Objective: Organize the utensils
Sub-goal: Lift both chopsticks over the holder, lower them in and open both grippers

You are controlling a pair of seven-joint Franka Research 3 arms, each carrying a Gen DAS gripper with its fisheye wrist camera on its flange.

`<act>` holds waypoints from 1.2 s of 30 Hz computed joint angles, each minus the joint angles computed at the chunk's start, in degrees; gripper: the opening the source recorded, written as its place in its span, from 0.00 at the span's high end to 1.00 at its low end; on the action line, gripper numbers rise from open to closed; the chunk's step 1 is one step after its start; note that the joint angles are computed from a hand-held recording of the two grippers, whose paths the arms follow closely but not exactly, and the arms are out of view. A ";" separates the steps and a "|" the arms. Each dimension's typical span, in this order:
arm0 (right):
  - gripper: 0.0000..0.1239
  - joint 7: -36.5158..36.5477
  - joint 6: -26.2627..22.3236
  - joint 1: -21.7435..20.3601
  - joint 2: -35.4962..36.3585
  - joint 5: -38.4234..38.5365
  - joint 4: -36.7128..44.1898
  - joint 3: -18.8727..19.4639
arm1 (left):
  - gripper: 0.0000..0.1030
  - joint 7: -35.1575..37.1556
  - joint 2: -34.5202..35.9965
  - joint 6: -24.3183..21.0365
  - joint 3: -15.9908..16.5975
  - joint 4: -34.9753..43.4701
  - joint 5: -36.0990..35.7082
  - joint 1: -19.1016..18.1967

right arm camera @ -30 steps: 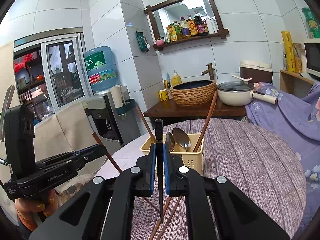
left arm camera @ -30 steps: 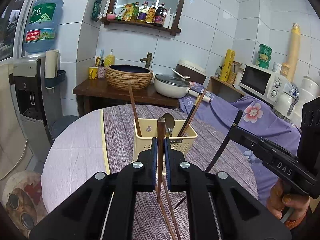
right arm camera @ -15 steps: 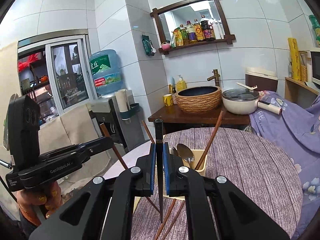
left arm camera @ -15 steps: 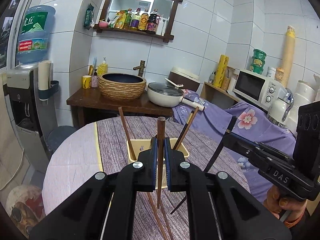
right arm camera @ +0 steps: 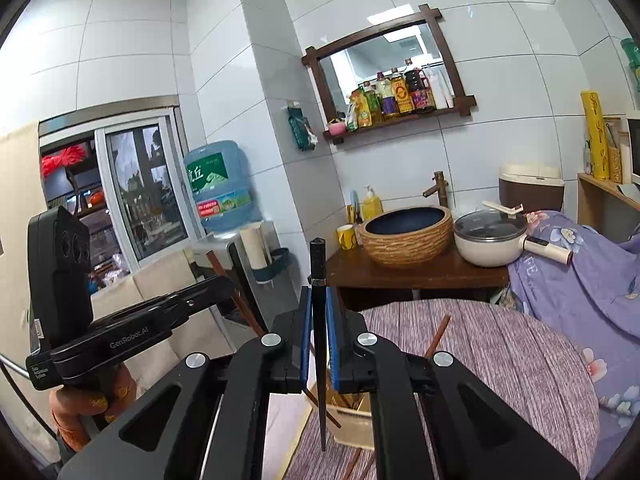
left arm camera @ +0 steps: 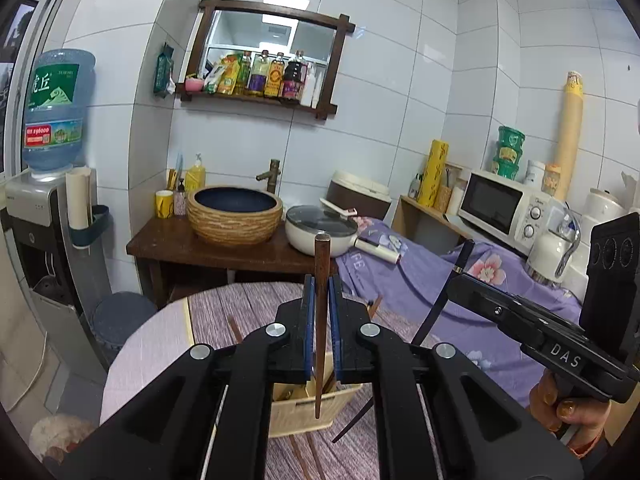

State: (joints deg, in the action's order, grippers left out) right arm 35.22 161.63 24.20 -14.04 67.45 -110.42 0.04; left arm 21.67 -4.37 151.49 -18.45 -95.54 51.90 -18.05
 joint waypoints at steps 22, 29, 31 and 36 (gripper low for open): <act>0.94 6.75 14.74 -2.05 13.00 -12.78 6.56 5.29 | 0.93 -0.99 10.41 -5.64 5.45 8.87 0.52 -3.15; 0.94 12.63 16.18 -2.99 15.06 -19.76 4.66 6.47 | 0.93 0.02 12.73 -5.08 6.01 6.84 -1.91 -3.60; 0.94 14.30 16.25 -3.25 15.37 -21.63 4.04 6.62 | 0.93 0.24 13.35 -4.66 6.23 6.37 -2.90 -3.64; 0.94 18.39 15.68 -3.94 16.22 -25.45 3.26 6.85 | 0.93 1.20 14.86 -3.88 6.72 5.43 -4.86 -3.93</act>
State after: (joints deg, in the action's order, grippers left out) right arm 53.60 177.31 20.26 2.18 42.01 -107.16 6.90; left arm 22.88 10.49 147.61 -11.74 -90.11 47.04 -21.99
